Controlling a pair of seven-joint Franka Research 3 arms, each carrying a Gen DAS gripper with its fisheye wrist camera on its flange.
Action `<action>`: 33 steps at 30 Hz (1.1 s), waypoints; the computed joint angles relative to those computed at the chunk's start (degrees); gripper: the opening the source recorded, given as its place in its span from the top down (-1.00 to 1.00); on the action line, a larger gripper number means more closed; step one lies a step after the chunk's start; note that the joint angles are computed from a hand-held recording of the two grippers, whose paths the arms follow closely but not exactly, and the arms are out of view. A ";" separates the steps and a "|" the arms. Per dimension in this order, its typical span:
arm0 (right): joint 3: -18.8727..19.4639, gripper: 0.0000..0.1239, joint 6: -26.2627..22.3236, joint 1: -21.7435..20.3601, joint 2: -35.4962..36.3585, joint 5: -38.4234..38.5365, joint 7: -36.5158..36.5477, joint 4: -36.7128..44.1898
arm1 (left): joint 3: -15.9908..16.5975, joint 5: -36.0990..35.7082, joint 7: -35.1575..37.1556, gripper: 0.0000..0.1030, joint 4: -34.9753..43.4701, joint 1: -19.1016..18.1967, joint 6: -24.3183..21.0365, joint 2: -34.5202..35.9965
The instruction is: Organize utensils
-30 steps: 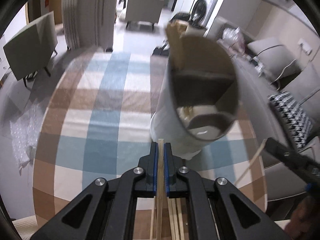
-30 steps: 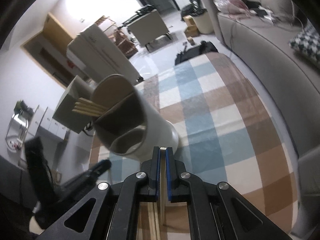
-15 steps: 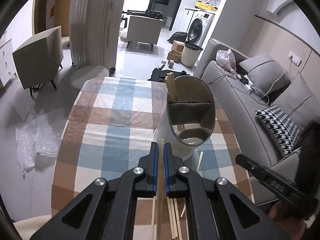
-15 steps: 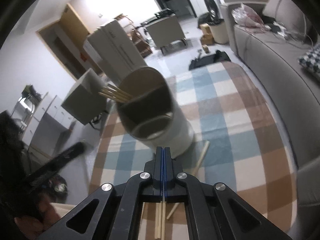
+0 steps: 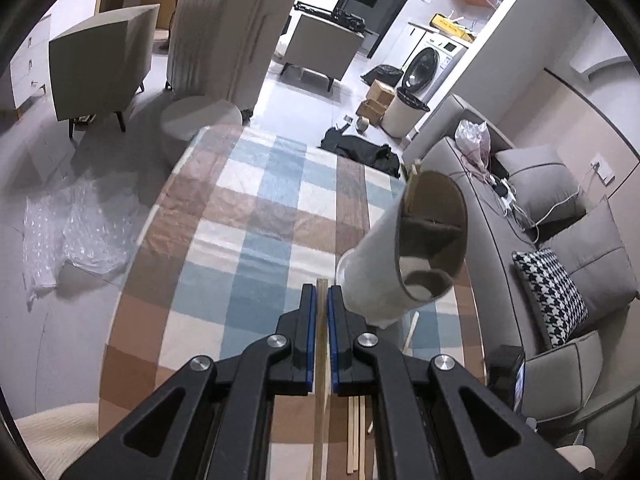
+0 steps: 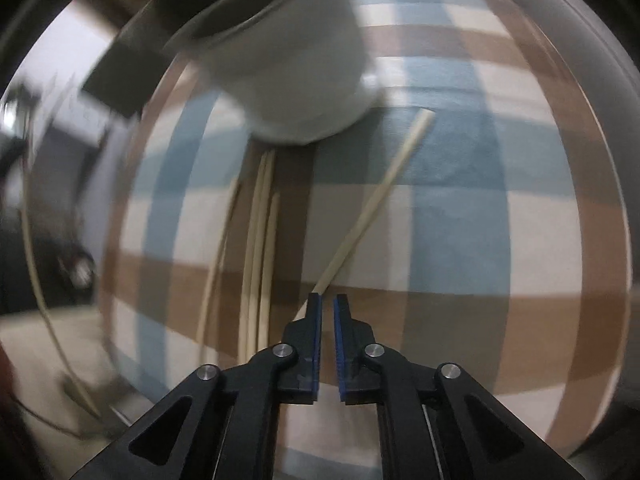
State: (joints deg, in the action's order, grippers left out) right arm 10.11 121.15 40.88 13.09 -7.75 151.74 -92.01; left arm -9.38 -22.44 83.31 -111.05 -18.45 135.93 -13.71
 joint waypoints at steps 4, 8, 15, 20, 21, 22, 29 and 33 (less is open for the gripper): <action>0.64 0.26 -12.89 3.32 6.64 -7.99 -18.88 12.29 | 1.10 -2.42 1.18 0.98 0.00 0.12 -0.14 -0.27; 0.40 0.24 -17.27 6.56 9.11 -14.34 -40.28 16.20 | 1.56 -3.82 1.75 0.98 0.10 0.58 -0.49 -0.24; 0.37 0.27 -20.76 6.87 13.44 -10.60 -71.24 21.18 | 1.51 -3.23 1.00 0.98 0.32 1.66 -1.22 0.31; -0.71 0.29 -24.79 6.55 17.47 -5.78 -83.31 28.07 | 1.11 -2.58 1.33 0.98 1.43 2.07 -1.90 1.45; -1.03 0.31 -26.12 6.40 18.54 -4.50 -84.52 29.98 | 1.09 -2.58 1.49 0.98 1.67 2.14 -2.12 1.67; -1.15 0.35 -27.92 5.84 19.99 -2.26 -85.43 32.52 | 1.03 -2.53 1.48 0.98 1.81 2.25 -2.22 1.75; -3.75 0.94 -29.46 3.62 22.78 5.22 -80.78 37.67 | 0.53 -1.91 1.10 0.98 2.35 2.61 -2.82 2.31; -4.22 0.94 -24.42 3.49 19.50 5.60 -75.48 32.14 | 0.32 -1.56 0.93 0.98 2.50 2.65 -2.87 2.43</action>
